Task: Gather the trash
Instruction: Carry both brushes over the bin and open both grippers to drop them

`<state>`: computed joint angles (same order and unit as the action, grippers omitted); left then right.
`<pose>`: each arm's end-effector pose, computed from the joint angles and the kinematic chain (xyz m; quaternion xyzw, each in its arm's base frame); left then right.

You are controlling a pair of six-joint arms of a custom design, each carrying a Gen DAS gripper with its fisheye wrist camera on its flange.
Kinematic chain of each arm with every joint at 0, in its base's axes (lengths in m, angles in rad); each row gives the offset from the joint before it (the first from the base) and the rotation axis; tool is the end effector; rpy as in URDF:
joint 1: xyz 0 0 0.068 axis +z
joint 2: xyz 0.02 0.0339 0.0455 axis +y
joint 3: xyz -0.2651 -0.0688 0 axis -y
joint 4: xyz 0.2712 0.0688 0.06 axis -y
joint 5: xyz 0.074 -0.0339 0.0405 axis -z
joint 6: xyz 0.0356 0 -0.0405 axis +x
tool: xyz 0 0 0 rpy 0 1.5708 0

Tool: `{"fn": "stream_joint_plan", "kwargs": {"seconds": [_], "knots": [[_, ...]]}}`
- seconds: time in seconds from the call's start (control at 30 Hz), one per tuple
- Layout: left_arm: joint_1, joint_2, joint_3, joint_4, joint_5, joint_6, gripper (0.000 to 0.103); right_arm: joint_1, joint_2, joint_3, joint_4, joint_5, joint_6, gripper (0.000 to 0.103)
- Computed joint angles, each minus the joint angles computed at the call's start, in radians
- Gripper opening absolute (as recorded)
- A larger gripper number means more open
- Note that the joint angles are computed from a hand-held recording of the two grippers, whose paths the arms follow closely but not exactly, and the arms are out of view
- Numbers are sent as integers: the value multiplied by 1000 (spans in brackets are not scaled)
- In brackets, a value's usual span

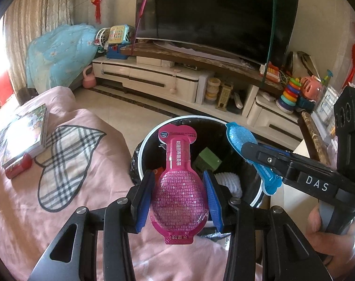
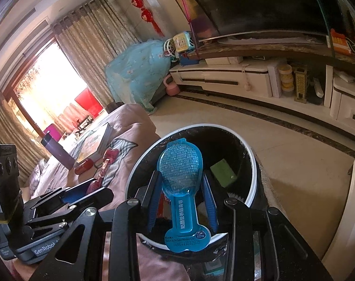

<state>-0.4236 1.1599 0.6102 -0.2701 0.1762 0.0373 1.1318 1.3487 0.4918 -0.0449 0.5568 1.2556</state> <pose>0.2264 -0.1089 0.1863 0.2431 0.8948 -0.1505 0.3428 0.1229 0.2175 0.1246 0.1462 0.9009 0.1979 0.3576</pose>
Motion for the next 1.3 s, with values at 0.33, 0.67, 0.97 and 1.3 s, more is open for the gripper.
{"fn": "stream_joint_plan", "kwargs": {"seconds": [0.33,0.67,0.97,1.3], "knots": [[-45,87,48,32,-45,-13,41,-42,5,-20,34,-35,-20,35],[-61,173,91,49,-56,-27,41,-71,20,-31,54,-65,-33,35],[-76,233,125,53,-70,-37,42,-101,51,-28,81,-94,-51,35],[-96,296,167,55,-86,-43,42,-131,66,-30,97,-123,-69,35]]}}
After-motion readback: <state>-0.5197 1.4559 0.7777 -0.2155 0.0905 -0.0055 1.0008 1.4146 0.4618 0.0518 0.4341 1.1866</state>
